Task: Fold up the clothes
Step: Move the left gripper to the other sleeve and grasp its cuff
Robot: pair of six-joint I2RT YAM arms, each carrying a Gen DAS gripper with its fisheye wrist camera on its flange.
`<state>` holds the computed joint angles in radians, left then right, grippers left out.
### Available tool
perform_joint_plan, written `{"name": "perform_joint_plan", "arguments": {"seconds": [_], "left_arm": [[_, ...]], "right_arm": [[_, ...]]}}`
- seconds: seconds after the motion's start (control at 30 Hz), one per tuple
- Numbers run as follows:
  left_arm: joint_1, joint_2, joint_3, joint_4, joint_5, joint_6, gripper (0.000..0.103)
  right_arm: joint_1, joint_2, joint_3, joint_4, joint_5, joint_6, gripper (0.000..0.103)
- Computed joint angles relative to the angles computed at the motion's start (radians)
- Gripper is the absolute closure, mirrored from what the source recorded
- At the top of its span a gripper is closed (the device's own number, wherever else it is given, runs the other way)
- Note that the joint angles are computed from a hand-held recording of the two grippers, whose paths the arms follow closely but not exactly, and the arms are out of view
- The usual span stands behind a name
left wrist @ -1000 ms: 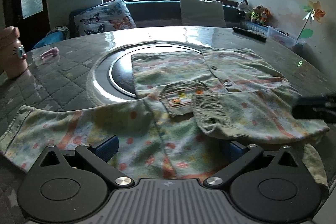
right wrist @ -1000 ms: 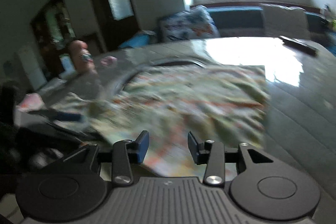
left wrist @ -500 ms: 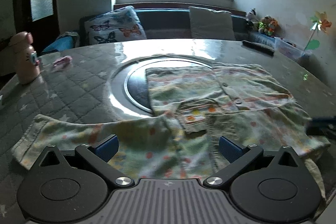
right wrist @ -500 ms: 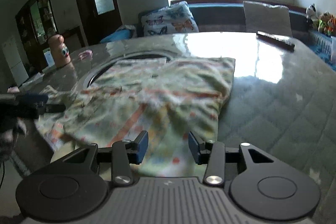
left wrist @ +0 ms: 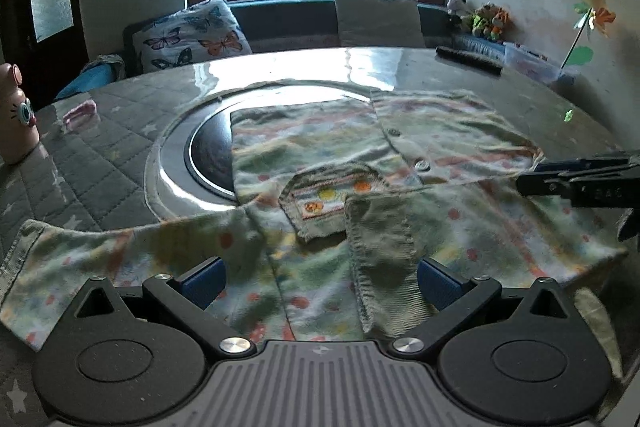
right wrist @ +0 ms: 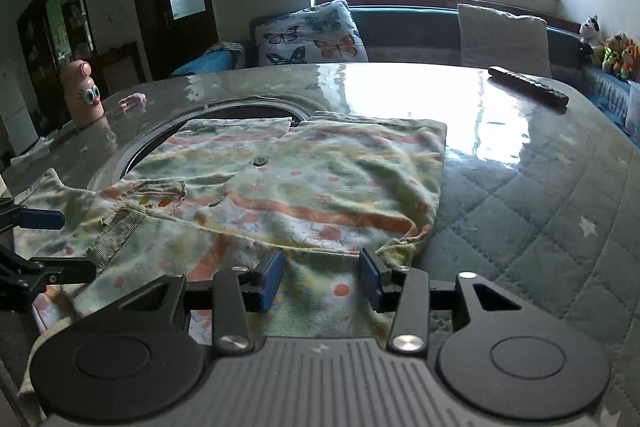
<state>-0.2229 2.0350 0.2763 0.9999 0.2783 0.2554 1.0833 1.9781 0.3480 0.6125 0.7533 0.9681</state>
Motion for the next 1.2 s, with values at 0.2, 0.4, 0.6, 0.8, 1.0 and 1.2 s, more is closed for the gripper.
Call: {"name": "perform_joint_plan", "arguments": {"seconds": [0.2,0.4,0.6,0.8,1.0,1.2], "left_arm": [[0.032,0.006,-0.005,0.01,0.006,0.009,0.0],[0.112,-0.014,-0.026,0.013,0.034,0.019,0.0],[0.248,-0.033,-0.042,0.023,0.063,0.035,0.0],[0.428,-0.033,-0.02,0.015,0.093,0.053,0.0],[0.554,-0.005,0.045,0.018,0.069,0.02,0.0],[0.615,0.037,0.148,-0.032,0.033,-0.025,0.001]], "right_arm": [[0.054,-0.05,0.052,-0.117,0.029,-0.003,0.049],[0.109,-0.008,0.149,-0.13,0.017,-0.091,0.039],[0.12,0.078,0.269,-0.176,-0.026,-0.166,0.032],[0.135,0.07,0.311,-0.211,-0.01,-0.201,0.025],[0.119,0.117,0.361,-0.192,-0.054,-0.241,0.023],[0.117,0.117,0.356,-0.188,-0.055,-0.225,0.023]]}}
